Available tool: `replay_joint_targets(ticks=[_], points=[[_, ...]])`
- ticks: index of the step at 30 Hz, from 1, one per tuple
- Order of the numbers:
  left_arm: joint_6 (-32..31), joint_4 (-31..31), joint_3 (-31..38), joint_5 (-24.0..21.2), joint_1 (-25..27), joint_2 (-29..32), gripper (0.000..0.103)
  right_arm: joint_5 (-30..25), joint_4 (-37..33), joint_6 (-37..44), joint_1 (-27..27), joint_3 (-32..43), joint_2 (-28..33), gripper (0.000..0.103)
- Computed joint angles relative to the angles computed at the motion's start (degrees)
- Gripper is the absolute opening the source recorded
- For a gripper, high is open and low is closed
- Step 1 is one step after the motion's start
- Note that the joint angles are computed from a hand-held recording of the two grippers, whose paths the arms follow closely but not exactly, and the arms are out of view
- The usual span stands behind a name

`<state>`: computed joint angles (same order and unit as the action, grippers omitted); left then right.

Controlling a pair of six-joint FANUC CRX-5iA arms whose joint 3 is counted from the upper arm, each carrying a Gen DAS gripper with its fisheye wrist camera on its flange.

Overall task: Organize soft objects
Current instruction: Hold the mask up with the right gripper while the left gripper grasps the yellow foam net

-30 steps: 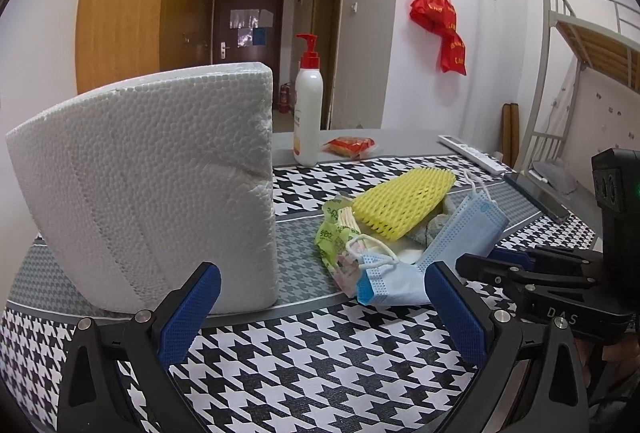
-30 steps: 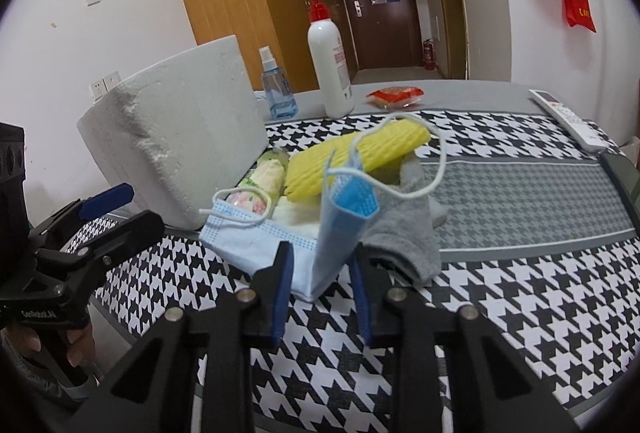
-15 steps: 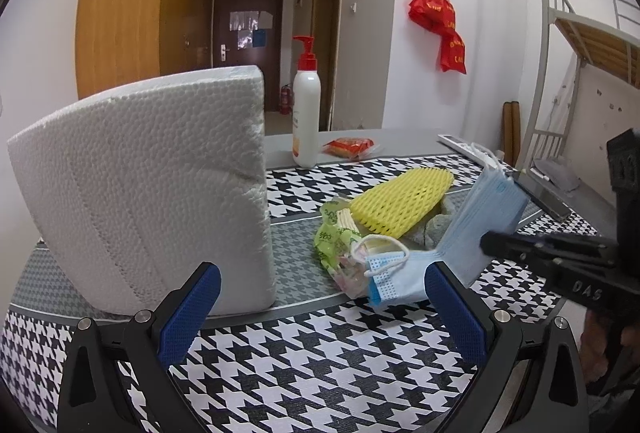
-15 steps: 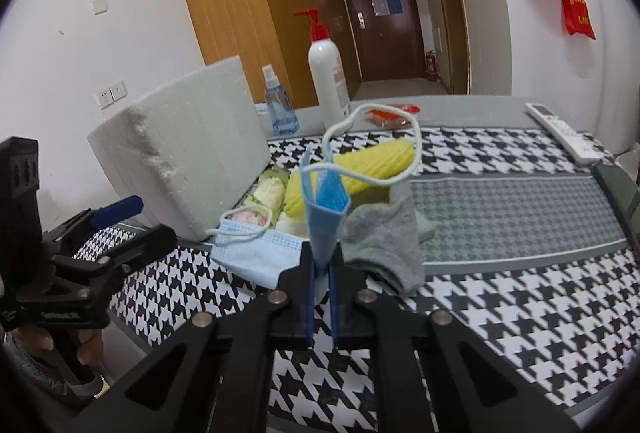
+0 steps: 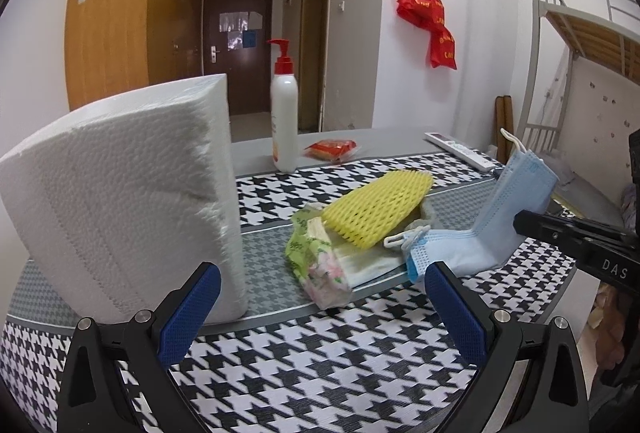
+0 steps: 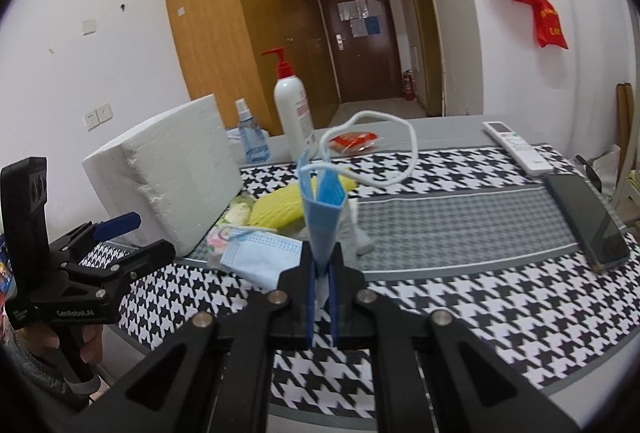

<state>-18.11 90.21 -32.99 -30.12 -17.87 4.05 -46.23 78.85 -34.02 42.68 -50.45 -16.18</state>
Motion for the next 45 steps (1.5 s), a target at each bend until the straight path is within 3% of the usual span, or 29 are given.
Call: replay_joint_targets(ticks=[19,24,26,31,36,39,45], points=[[3.15,-5.92,5.28,3.82,-5.31,3.29,0.102,-4.13,-1.11,-3.13,-0.33,-4.56,-6.54,0.008],[7.82,-12.16,8.12,3.52,-5.01,5.36,0.102,-2.54,0.01,-4.26,-1.71,-5.5,-6.81,0.008],[12.03,-16.88,10.27,1.17,-4.02,6.64,0.102,-1.7,0.39,-4.84,-2.44,-5.97,-7.05,0.008],[14.93,-20.78,13.14,0.26,-4.43,8.44,0.101,-0.63,1.17,-5.48,-3.71,-6.43,-7.21,0.008],[18.96,-25.95,16.07,-0.86,-4.3,10.26,0.094,0.08,1.38,-5.8,-4.22,-6.86,-7.55,0.008],[19.72,-25.96,17.22,-1.57,-4.32,11.25,0.093,0.17,1.39,-6.04,-4.27,-7.17,-7.85,0.008],[19.33,-26.19,18.0,1.7,-5.56,12.61,0.091,0.21,1.38,-6.2,-4.11,-7.43,-8.09,0.008]])
